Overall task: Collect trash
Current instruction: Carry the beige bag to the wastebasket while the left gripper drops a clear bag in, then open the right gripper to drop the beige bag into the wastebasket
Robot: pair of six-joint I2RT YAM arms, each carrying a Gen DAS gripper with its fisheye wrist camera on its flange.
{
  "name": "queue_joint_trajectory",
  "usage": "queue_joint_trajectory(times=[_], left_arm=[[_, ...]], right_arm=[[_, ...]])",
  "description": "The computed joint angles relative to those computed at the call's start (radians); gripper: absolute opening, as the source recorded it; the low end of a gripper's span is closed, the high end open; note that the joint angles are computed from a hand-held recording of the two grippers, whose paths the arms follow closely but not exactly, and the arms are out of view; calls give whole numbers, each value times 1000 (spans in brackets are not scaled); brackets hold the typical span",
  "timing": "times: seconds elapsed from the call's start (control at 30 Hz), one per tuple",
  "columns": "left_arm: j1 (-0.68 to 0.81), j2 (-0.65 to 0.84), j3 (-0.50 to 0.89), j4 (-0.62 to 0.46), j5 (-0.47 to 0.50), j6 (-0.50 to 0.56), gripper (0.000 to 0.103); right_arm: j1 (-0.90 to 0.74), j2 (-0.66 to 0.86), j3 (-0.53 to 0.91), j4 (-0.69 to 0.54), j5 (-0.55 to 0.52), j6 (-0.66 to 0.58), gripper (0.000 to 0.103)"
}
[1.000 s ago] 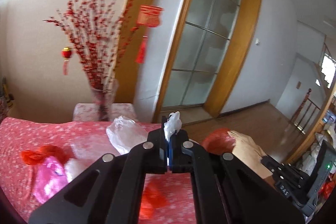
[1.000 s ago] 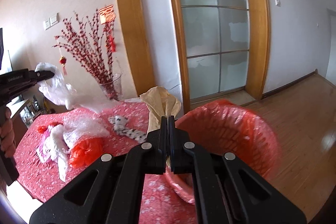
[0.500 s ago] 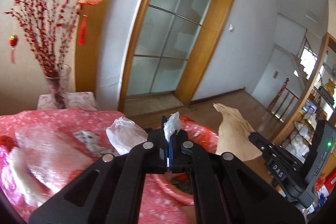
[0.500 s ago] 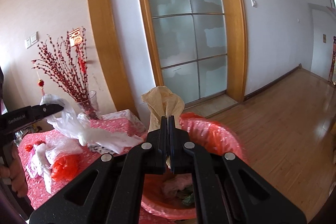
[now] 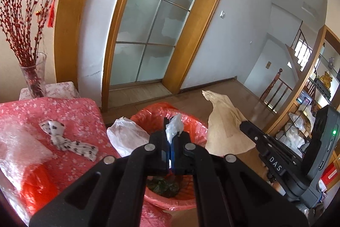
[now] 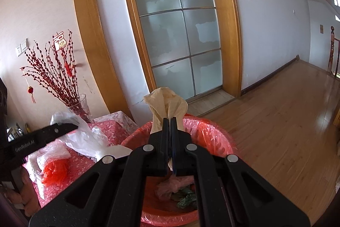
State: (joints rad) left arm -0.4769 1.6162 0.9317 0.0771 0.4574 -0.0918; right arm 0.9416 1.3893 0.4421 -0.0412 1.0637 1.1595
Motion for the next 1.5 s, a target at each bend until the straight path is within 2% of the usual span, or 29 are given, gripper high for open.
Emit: queue_joint_trajectory(times=[0.37, 0.43, 0.5, 0.57, 0.6, 0.73, 0.93, 0.97, 1.0, 1.03, 1.07, 1.1, 1.2, 1.5], left_arm=[[-44, 92, 20, 19, -1, -13, 4], [-44, 108, 27, 14, 3, -13, 14], [-42, 116, 30, 11, -6, -17, 21], [-32, 121, 22, 15, -8, -13, 22], [-25, 122, 18, 16, -5, -11, 22], [-6, 129, 17, 12, 9, -15, 25], [-30, 144, 41, 2, 19, -22, 23], [-39, 143, 42, 10, 12, -17, 26], [-45, 146, 52, -3, 11, -8, 34], [-48, 147, 54, -4, 14, -1, 52], [-57, 148, 52, 0, -16, 20, 59], [-68, 142, 43, 8, -67, 32, 61], [-43, 141, 32, -5, -23, 23, 62], [29, 9, -83, 10, -54, 62, 63]], right_arm=[[-57, 14, -33, 113, -49, -67, 4], [-66, 22, -32, 121, -58, -75, 6], [-70, 31, -32, 120, -64, -68, 15], [-66, 38, -33, 118, -57, -53, 35], [-57, 43, -30, 105, -47, -37, 37], [-46, 45, -28, 75, -40, 7, 38], [-36, 31, -40, 51, -35, 52, 38], [-32, 30, -44, 42, -32, 65, 38], [-31, 27, -47, 31, -33, 79, 38], [-30, 22, -55, 25, -33, 90, 38], [-29, 19, -56, 11, -31, 106, 38], [-29, 12, -60, 0, -30, 117, 38], [-23, 4, -65, -32, -18, 152, 38], [30, 22, -24, -130, 19, 217, 38]])
